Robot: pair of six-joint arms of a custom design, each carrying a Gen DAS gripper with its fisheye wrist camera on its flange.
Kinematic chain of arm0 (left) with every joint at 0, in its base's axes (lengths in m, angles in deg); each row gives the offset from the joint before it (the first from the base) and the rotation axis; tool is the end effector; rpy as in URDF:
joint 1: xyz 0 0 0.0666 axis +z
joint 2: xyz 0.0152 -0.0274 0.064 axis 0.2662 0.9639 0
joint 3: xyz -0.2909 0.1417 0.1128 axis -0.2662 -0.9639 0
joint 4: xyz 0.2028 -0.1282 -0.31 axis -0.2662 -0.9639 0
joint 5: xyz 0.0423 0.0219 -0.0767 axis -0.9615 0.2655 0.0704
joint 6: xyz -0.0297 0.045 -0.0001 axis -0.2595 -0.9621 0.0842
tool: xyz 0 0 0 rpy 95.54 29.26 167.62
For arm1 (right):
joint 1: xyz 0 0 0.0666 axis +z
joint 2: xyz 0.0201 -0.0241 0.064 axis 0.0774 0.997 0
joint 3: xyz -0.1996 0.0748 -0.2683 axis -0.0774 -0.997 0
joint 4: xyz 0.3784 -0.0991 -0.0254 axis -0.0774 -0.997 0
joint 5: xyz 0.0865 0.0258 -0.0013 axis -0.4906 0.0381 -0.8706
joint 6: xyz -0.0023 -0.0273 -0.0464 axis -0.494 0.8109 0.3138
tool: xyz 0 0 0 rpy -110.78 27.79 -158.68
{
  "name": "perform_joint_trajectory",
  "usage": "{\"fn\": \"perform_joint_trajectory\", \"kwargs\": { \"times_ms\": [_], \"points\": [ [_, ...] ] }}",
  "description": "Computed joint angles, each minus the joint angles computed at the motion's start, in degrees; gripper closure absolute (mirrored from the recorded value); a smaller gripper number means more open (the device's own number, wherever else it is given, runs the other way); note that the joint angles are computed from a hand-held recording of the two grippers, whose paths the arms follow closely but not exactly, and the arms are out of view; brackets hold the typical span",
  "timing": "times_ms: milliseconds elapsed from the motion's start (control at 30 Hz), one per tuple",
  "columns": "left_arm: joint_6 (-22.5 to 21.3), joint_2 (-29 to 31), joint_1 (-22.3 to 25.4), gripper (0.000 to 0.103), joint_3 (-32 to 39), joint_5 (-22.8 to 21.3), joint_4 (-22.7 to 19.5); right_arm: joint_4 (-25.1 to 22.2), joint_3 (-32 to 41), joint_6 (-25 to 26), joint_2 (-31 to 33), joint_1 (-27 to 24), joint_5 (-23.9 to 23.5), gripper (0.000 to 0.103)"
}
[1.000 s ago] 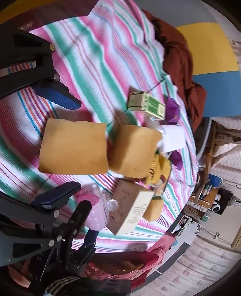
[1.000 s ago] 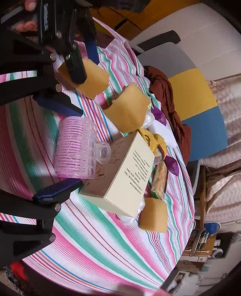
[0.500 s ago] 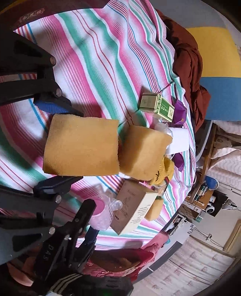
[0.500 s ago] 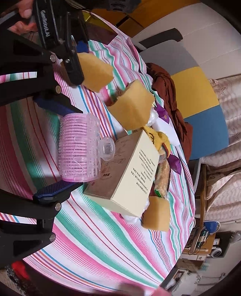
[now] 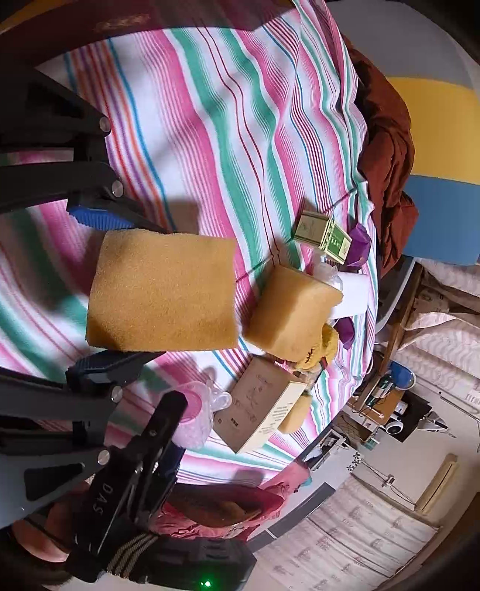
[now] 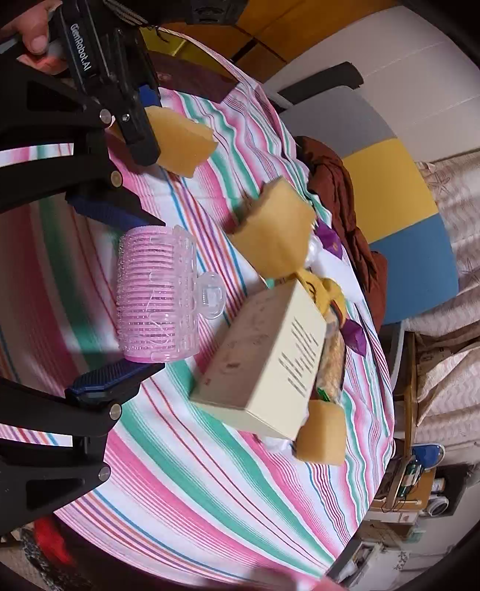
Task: Organize objects
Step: 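Carry roller and sponge into the gold tray and open both tools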
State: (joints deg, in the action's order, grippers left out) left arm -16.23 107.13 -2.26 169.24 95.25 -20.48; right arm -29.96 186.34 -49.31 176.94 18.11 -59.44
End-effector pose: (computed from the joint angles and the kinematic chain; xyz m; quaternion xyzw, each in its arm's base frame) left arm 0.6374 -0.2104 0.3727 0.0325 0.9429 -0.1757 0.2812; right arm 0.6459 0.1624 0.3635 -0.0387 0.9364 0.1488 0.3154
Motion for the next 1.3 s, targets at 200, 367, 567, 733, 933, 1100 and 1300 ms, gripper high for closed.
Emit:
{"fn": "perform_joint_trajectory", "kwargs": {
  "times_ms": [200, 367, 567, 733, 933, 1100, 1300],
  "points": [
    [-0.90, -5.29, 0.04, 0.049, -6.75, -1.49, 3.40, -1.00, -0.87, 0.87, -0.95, 0.88, -0.88, 0.037],
    [-1.38, -9.42, 0.10, 0.049, -11.74, -2.59, 5.90, -2.25, -0.62, 2.03, -1.17, 1.96, -2.04, 0.037],
    [-1.65, -15.55, 0.75, 0.049, -18.22, -5.64, 8.16, -1.26, -0.87, 6.52, -2.43, 4.06, -1.09, 0.038],
    [0.88, -20.55, 2.52, 0.049, -24.05, -6.58, 10.57, -1.29, 0.26, 9.08, -2.56, 5.95, -1.88, 0.038],
    [4.19, -26.73, 5.10, 0.049, -31.08, -8.82, 12.91, -1.14, 2.28, 11.86, -2.53, 8.40, -4.09, 0.038],
    [6.94, -32.13, 8.04, 0.049, -37.25, -11.23, 13.35, -1.42, 5.86, 14.73, -1.36, 11.11, -5.95, 0.038],
    [8.83, -38.12, 11.41, 0.049, -43.78, -15.35, 12.58, -4.95, 13.63, 19.57, 2.95, 14.85, -8.29, 0.038]
  ]
}}
